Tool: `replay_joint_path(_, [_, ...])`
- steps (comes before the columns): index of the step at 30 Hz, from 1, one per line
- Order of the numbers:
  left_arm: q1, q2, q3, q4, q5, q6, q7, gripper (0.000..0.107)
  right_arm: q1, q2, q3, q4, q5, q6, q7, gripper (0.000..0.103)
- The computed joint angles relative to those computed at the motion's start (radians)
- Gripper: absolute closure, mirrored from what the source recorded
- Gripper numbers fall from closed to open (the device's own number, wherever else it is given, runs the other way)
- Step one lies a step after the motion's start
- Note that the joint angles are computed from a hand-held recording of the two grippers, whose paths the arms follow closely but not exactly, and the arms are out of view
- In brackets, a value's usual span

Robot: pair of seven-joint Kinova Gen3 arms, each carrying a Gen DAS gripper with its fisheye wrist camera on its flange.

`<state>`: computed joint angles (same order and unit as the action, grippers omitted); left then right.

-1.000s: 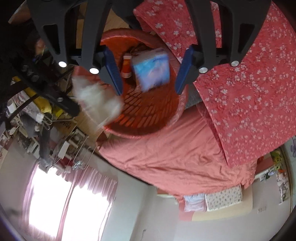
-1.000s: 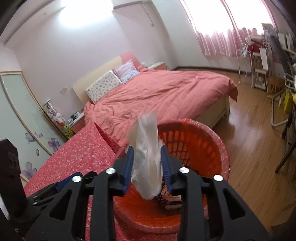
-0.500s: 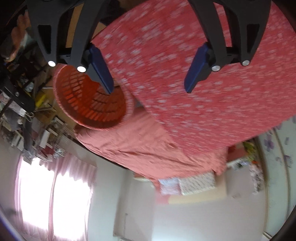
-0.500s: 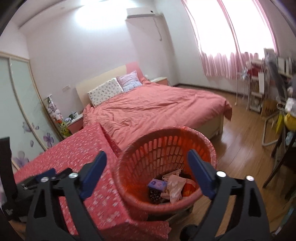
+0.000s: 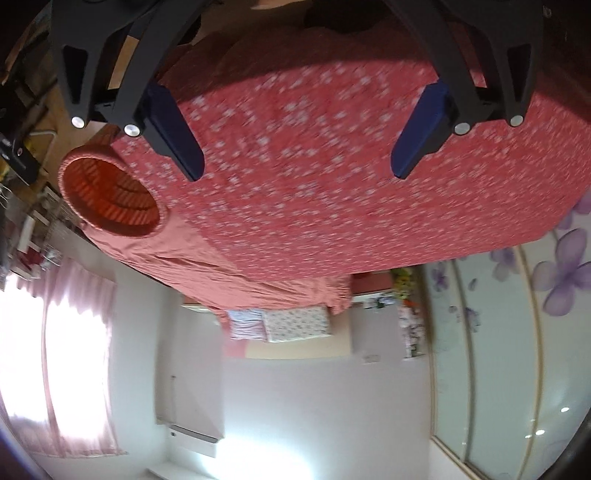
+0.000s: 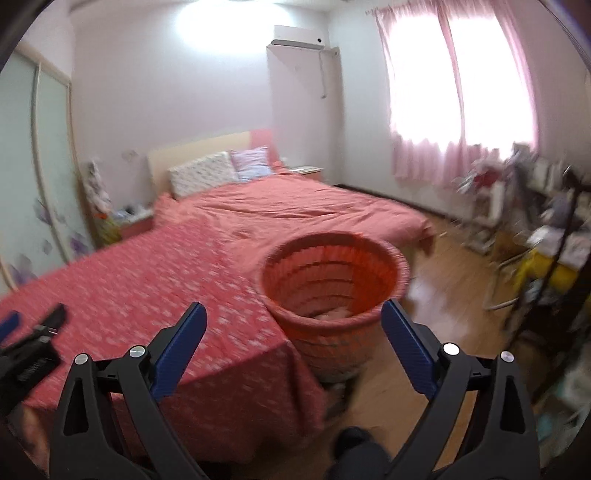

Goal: Collect trash

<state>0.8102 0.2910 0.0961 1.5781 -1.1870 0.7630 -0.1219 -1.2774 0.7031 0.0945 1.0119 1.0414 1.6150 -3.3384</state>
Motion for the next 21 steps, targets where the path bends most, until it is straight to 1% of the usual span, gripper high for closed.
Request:
replay_joint_path(2, [0.017, -0.007, -0.004, 0.021, -0.016, 0.031, 0.046, 0.009, -0.005, 0.038, 0.012, -0.061, -0.003, 0.057, 0.048, 0.008])
replay_joint_path(4, [0.019, -0.014, 0.002, 0.041, -0.023, 0.045, 0.075, 0.009, -0.010, 0.049, 0.022, -0.077, -0.007, 0.075, 0.059, 0.008])
replay_joint_path(8, [0.007, -0.021, 0.023, 0.055, -0.011, 0.053, 0.085, 0.009, -0.009, 0.051, 0.025, -0.080, -0.022, 0.064, 0.058, 0.008])
replay_joint_path(12, [0.004, -0.027, 0.032, 0.068, -0.014, 0.056, 0.112, 0.009, -0.008, 0.037, 0.015, -0.047, -0.040, 0.038, 0.031, 0.008])
replay_joint_path(14, [-0.001, -0.025, 0.037, 0.066, -0.003, 0.054, 0.108, 0.009, 0.005, 0.023, 0.000, -0.032, -0.056, 0.018, 0.014, 0.008])
replay_joint_path(21, [-0.002, -0.010, 0.036, 0.055, 0.047, 0.049, 0.083, 0.009, 0.007, 0.035, 0.000, -0.054, -0.089, 0.020, 0.019, 0.008])
